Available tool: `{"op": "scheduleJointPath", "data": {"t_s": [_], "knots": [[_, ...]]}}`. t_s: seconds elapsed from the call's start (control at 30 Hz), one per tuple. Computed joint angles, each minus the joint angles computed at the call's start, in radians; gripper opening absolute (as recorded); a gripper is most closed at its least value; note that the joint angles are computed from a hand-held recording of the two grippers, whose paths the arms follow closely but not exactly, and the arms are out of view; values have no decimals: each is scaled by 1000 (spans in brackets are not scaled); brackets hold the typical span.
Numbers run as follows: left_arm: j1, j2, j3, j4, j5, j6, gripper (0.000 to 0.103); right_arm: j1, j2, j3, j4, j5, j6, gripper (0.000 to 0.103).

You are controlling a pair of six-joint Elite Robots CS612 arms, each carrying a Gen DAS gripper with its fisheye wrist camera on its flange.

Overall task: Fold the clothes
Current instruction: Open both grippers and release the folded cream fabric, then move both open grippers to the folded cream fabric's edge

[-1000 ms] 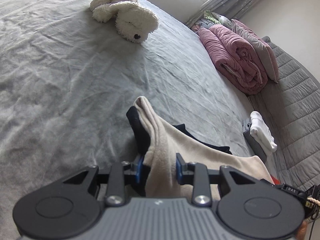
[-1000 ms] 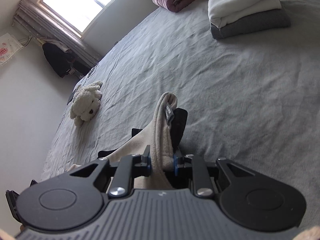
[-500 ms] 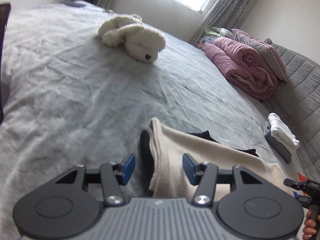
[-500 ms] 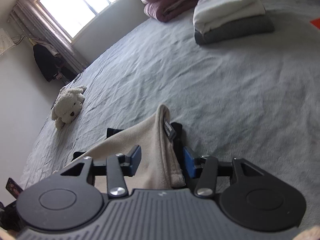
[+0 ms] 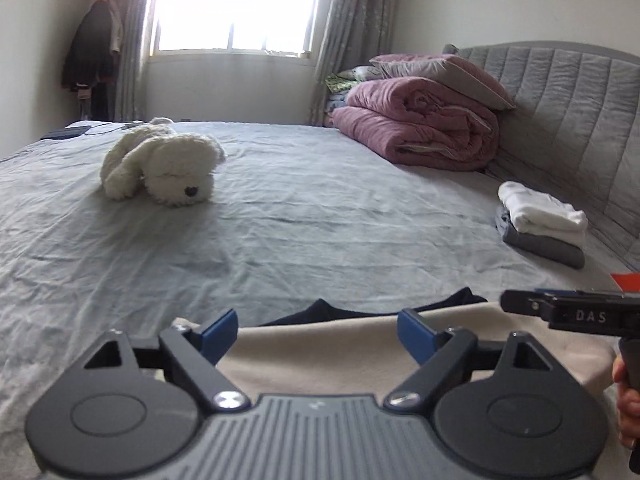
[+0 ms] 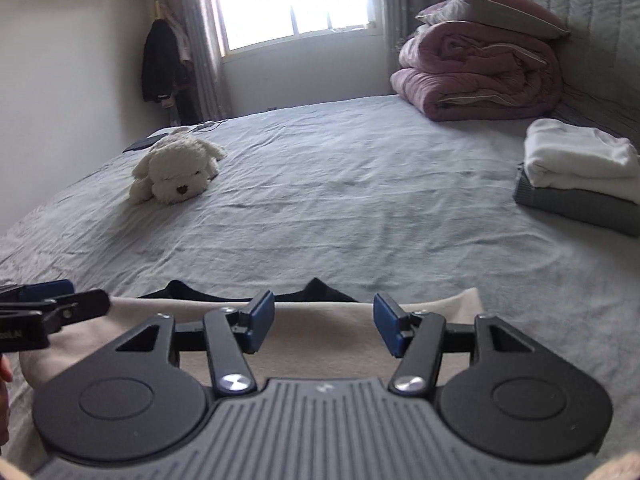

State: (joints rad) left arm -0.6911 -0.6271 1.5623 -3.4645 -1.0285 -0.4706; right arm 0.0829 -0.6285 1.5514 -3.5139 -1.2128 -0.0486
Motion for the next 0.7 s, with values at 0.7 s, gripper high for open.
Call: {"op": "scheduleJointPath", "data": {"t_s": [0.7], "knots": [[22,13,7,89,-17,-6,88,-16,29,-13,35,-43,-75,54]]}}
